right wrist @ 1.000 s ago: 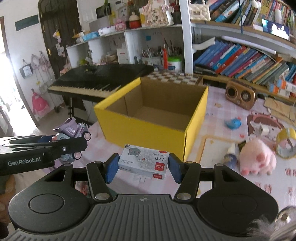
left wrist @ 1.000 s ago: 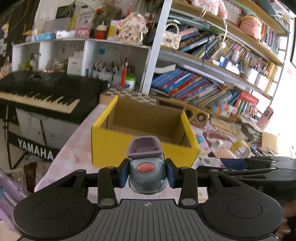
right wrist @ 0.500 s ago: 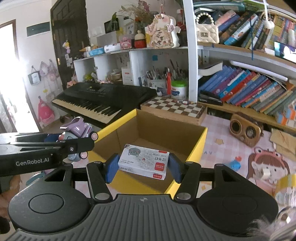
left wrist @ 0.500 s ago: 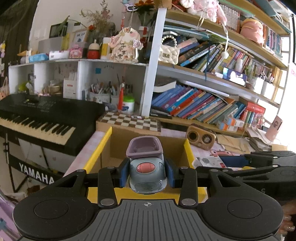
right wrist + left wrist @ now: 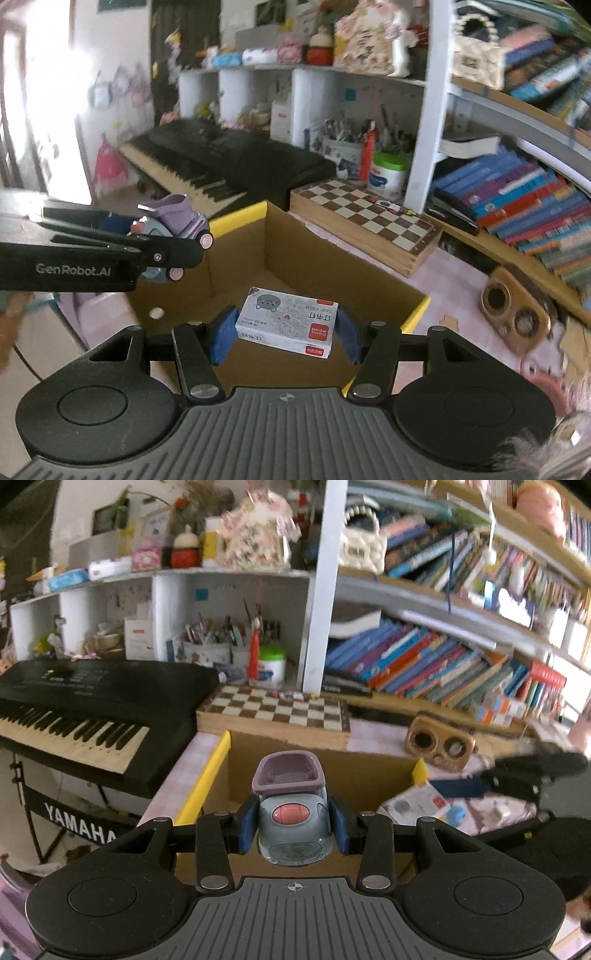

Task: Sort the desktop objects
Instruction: 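Lower both held items into the yellow box and open both tools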

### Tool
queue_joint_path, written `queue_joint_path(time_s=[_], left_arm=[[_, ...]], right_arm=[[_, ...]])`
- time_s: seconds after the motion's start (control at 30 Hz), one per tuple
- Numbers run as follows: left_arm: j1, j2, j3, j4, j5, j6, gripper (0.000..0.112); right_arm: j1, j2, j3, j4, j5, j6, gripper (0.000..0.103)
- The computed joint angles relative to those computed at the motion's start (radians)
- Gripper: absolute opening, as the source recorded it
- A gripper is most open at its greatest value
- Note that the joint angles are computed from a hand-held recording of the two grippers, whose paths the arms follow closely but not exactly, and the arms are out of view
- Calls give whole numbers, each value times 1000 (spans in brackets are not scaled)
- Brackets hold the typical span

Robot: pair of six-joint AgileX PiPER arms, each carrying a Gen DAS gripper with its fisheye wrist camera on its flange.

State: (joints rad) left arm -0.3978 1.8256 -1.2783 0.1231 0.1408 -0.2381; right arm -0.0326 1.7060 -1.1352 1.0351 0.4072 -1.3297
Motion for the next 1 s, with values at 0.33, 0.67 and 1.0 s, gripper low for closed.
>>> queue_joint_path(time_s=[0.33,0.67,1.0], left_arm=[[43,300,-448,-273,391,299,39],[35,466,-693,-201,632,321,39],[36,476,-719,-204,663,327,40]], right_arm=[[55,333,-441,-485,192,131,55],[107,558,-751,-760,363,180,55],[113,622,-869,-818,467,213,55]])
